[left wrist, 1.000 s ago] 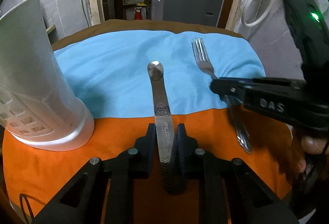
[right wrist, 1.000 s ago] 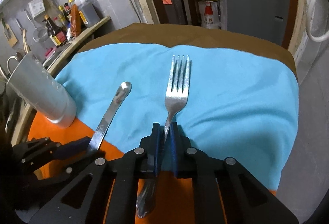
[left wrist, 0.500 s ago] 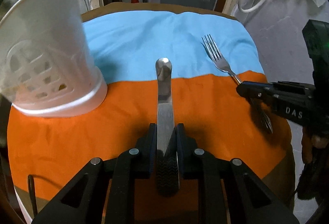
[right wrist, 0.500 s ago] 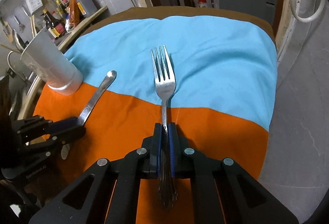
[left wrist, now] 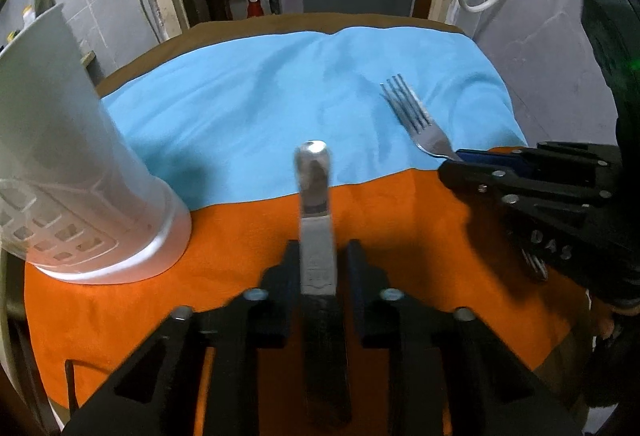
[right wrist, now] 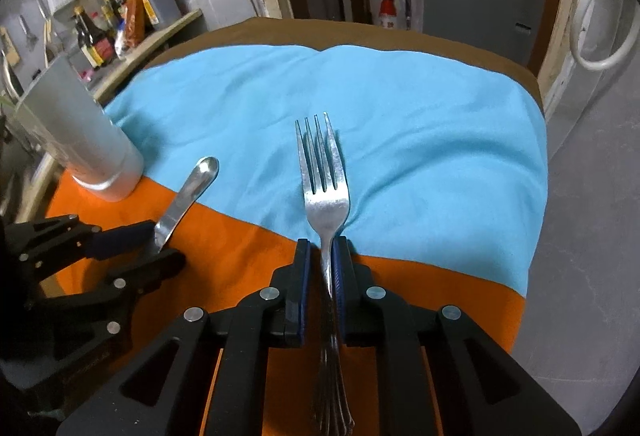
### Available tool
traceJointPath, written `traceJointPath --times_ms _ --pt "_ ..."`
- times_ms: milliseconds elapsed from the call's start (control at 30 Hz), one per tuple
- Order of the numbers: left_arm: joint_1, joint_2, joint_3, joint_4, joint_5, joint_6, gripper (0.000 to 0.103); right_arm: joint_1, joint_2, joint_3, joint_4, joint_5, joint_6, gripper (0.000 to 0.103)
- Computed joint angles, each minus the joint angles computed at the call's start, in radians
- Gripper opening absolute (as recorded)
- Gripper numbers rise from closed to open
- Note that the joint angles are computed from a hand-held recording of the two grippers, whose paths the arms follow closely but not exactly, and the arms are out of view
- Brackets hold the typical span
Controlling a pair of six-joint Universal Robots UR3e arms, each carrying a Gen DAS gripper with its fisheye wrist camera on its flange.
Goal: Organize utensils
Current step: 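Lift the knife with left tool while right tool lifts the fork upright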
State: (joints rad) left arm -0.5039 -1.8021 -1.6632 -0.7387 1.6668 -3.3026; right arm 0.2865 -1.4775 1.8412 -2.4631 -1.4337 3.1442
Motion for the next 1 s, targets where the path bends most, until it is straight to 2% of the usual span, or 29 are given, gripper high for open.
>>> traceJointPath --times_ms 100,167,267,367,500,833,1000 --pt "0.002 0.006 -0.03 0.048 -0.009 -0.019 0.013 0.001 0.003 0.006 -0.017 -0.009 0.016 0.006" --pt "0.046 0.062 -0.123 0.121 -0.085 -0.042 0.013 -0.034 -0.026 0.06 -0.058 0.042 0.039 0.004" --pt "0.079 0.148 -0.255 0.237 -0.131 -0.075 0.013 -0.104 -0.122 0.235 -0.235 0.175 0.075 0.004" --pt "0.086 0.243 -0.41 0.418 -0.147 -0.09 0.013 -0.096 -0.187 0.338 -0.38 0.18 0.108 0.004" --pt "0.059 0.306 -0.496 0.552 -0.112 -0.103 0.013 -0.1 -0.235 0.432 -0.564 0.199 0.159 0.004" --pt "0.024 0.377 -0.556 0.745 -0.032 -0.094 0.013 -0.043 -0.26 0.497 -0.806 0.148 0.275 0.004" --pt "0.026 0.444 -0.58 0.778 -0.024 -0.087 0.013 0.03 -0.238 0.446 -0.891 0.059 0.32 0.004"
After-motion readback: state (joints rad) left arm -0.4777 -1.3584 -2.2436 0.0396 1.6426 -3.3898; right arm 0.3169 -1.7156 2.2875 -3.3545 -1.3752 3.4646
